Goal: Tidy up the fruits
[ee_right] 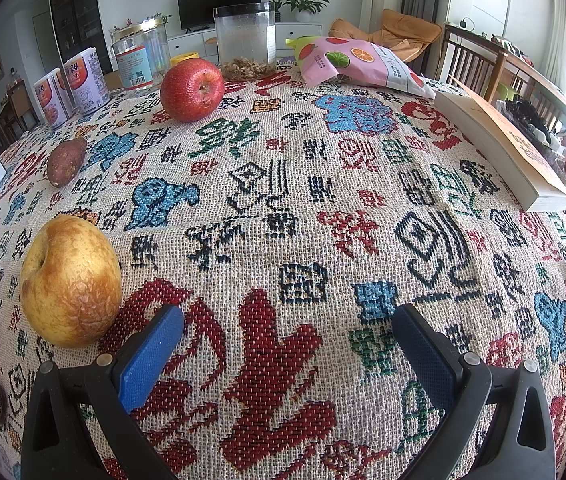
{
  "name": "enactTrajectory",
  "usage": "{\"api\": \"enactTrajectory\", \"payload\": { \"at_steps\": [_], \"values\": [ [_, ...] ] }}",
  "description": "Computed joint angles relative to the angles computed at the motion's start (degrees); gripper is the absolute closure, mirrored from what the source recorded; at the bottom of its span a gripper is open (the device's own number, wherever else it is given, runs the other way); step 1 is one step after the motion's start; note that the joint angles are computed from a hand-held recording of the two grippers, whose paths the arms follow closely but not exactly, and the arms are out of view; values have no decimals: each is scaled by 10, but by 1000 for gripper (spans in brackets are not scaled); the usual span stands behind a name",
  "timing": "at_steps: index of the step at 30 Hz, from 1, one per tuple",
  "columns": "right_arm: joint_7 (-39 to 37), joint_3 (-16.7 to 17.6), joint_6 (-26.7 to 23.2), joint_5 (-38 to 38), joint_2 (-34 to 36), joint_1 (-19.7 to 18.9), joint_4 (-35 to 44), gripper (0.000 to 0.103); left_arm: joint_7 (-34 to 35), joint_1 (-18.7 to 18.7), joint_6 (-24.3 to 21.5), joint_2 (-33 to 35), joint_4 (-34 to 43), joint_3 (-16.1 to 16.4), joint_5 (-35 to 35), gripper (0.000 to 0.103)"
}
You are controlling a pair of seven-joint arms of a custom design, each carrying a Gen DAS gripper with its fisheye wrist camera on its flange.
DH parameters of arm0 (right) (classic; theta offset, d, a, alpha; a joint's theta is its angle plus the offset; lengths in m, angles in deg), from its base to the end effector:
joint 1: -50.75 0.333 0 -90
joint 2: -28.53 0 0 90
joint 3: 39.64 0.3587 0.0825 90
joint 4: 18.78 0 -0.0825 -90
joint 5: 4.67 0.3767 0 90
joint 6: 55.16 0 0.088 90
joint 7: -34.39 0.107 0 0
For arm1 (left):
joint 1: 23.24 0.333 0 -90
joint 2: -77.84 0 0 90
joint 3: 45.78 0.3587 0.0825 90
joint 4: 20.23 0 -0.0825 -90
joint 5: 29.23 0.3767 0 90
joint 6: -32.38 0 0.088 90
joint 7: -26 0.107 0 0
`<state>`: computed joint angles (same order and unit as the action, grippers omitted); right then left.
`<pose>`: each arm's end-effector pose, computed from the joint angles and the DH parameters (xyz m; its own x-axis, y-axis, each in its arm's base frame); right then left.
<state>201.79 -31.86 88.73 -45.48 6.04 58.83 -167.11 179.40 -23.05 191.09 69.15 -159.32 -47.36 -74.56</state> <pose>0.3912 0.1193 0.4645 -0.5270 -0.8498 0.0062 -0.6944 0.4264 -0.5796 0.4882 0.0185 0.4566 -0.4421 -0.8970 0.0031 -0.7179 0.3517 -0.6008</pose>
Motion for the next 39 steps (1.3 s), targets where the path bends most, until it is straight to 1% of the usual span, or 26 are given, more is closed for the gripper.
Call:
{"api": "enactTrajectory", "payload": {
  "at_steps": [31,33,37,38,39],
  "values": [
    [0,1,0,1,1,0,1,0,3,-1,-2,0,0,1,-6,1],
    [-1,0,0,1,0,0,0,0,18,-2,-19,0,5,8,-25,1],
    [0,1,0,1,1,0,1,0,46,13,-108,-6,23,30,-74,1],
    [-1,0,0,1,0,0,0,0,54,18,-126,-8,28,32,-79,1],
    [-1,0,0,1,1,0,1,0,63,21,-129,-12,28,29,-77,2]
  ]
}}
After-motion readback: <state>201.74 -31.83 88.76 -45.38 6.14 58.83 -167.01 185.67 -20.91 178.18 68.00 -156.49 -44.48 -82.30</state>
